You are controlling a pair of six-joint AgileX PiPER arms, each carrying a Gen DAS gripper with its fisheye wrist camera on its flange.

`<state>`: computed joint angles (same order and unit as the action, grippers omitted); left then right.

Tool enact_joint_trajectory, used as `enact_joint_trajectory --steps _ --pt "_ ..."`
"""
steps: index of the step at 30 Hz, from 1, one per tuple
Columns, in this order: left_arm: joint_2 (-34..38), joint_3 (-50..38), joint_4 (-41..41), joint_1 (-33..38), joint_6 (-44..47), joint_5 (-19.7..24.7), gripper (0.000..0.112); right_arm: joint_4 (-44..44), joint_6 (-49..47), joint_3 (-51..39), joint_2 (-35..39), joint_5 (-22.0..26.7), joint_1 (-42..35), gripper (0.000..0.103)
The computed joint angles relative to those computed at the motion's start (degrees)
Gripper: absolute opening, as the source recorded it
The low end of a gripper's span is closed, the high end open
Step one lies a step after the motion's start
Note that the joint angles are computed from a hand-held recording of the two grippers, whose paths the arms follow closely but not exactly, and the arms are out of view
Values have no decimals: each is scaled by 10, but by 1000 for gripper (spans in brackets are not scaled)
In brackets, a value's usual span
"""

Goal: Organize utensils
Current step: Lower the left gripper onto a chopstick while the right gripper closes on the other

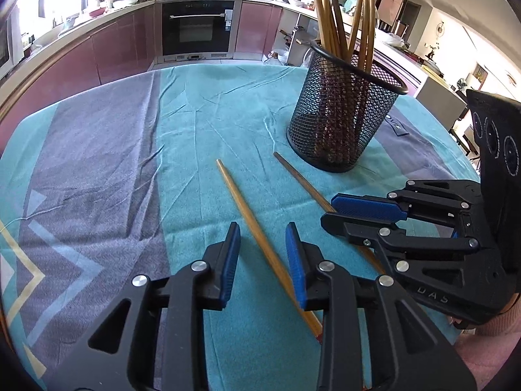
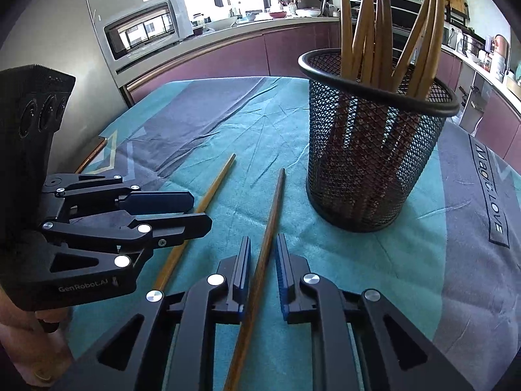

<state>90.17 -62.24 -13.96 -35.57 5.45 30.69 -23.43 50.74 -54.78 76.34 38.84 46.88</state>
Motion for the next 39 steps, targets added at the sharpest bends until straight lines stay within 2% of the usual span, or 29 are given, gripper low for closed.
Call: enact_joint_trajectory --steps 9,13,24,28,39 --pt "16 -21 51 -17 -56 -1 25 -6 -1 -14 14 6 1 12" --pt "7 -11 36 -16 -43 2 24 -2 -5 -8 8 1 -1 11" --pt "0 2 64 -27 -63 -6 24 11 -16 -5 6 -8 -9 11" --pt "0 1 66 -30 -69 -4 14 21 -17 1 1 -18 -17 8" --pt "-12 9 51 -27 -60 1 7 68 -47 15 -22 -37 -30 6"
